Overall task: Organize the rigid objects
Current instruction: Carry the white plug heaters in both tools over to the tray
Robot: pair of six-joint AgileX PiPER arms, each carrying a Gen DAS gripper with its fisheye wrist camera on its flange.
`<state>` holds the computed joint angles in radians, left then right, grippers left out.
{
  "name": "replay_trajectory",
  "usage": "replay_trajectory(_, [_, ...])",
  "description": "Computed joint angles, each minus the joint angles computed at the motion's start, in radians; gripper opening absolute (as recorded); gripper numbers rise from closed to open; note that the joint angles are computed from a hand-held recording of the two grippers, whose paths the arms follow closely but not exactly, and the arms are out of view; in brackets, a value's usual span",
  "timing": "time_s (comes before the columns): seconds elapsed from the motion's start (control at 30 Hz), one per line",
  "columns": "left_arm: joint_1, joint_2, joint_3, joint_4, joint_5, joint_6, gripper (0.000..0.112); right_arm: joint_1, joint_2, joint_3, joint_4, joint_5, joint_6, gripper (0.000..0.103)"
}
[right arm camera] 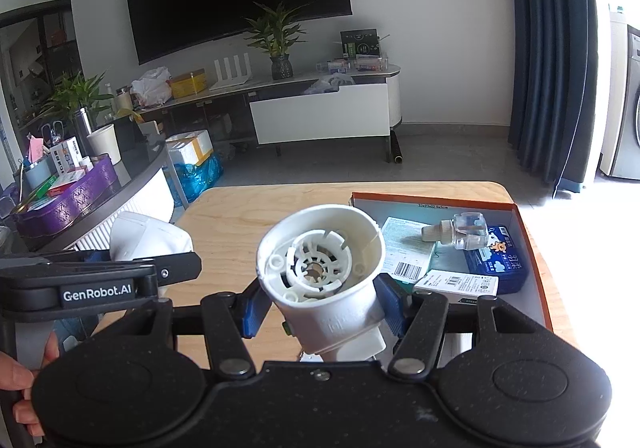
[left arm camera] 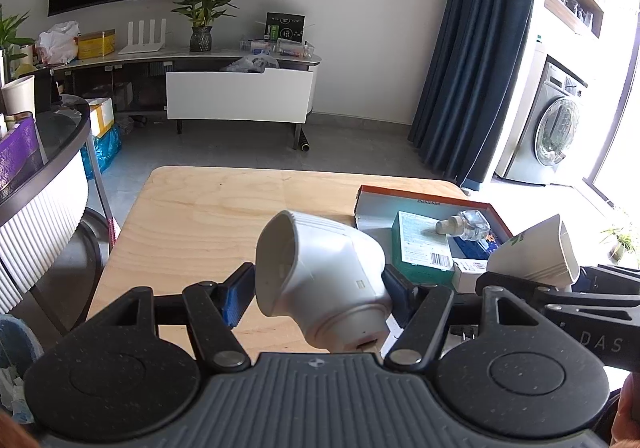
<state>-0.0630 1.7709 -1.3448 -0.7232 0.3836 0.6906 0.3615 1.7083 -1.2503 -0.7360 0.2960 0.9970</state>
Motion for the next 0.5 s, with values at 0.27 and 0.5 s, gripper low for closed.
replay_trajectory(0.27, [-0.012,-0.01,0.013,-0.025,0.009,0.032,0.068,-0.013,-0.032,0.035,-0.043,-0.002,0.049,0.07])
replay_trajectory(0.5, [-0.022,-0.015,0.025,-0.051,0.016,0.07,0.068,-0.022,-0.058,0.064,-0.079,-0.002,0.088,0.07])
